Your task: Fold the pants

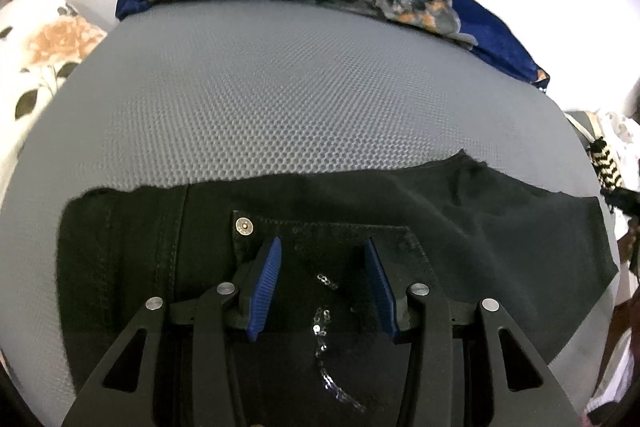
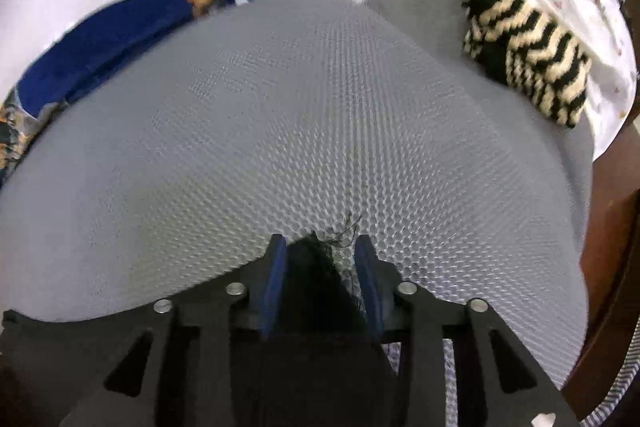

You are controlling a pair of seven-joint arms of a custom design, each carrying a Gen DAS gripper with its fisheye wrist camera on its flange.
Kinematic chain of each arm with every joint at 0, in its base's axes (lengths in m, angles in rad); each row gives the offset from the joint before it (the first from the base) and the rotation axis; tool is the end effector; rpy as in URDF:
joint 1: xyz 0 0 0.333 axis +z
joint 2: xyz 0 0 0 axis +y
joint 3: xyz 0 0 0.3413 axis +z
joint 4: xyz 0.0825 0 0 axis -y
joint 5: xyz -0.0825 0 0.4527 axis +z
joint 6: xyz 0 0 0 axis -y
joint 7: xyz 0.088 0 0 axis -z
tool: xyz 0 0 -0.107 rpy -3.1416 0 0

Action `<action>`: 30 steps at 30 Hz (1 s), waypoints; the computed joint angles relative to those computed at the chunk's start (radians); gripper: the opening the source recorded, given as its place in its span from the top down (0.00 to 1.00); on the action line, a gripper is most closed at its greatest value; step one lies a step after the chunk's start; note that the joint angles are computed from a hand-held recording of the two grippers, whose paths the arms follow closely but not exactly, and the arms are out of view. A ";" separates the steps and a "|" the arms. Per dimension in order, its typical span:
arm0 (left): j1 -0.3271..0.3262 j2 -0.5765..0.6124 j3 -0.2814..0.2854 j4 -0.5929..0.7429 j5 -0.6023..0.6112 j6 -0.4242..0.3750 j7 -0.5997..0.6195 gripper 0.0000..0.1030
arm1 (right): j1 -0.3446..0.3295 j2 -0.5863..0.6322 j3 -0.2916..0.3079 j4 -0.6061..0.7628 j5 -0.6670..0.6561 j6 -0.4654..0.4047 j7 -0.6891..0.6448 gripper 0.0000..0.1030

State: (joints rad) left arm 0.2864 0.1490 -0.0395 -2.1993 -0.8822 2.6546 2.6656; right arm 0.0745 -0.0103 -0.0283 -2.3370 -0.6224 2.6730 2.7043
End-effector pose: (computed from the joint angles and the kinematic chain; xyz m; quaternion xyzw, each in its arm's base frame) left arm 0.5977 0.1729 0.3168 -0.6366 0.7139 -0.2716 0.1067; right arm 0.5788 0.0444 0.3497 -0.4626 0.8518 -0.2115 0.1253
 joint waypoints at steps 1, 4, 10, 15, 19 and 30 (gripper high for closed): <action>0.005 -0.009 -0.001 -0.003 -0.011 -0.010 0.020 0.55 | 0.006 -0.014 0.006 0.001 -0.011 -0.001 0.009 0.67; 0.012 -0.030 0.007 -0.014 -0.037 -0.004 0.071 0.51 | 0.039 -0.024 0.024 0.010 0.127 0.090 -0.147 0.67; 0.042 -0.018 0.033 0.010 -0.059 -0.023 0.083 0.51 | 0.104 0.157 0.169 0.208 0.906 0.136 -0.960 0.67; 0.063 -0.014 0.038 0.020 -0.073 -0.081 0.110 0.51 | 0.119 0.397 0.291 0.517 1.061 -0.023 -1.259 0.67; 0.067 -0.030 0.042 0.013 -0.065 -0.102 0.124 0.51 | 0.172 0.565 0.306 0.748 1.021 -0.164 -1.309 0.67; 0.108 0.032 0.056 0.056 -0.050 -0.143 0.114 0.51 | 0.215 0.765 0.308 1.010 0.999 -0.342 -1.329 0.88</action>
State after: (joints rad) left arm 0.3940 0.1815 0.0164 -2.1430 -0.9323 2.5118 2.7791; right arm 0.2892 0.7550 0.2797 -1.3267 0.3768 2.3313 1.3751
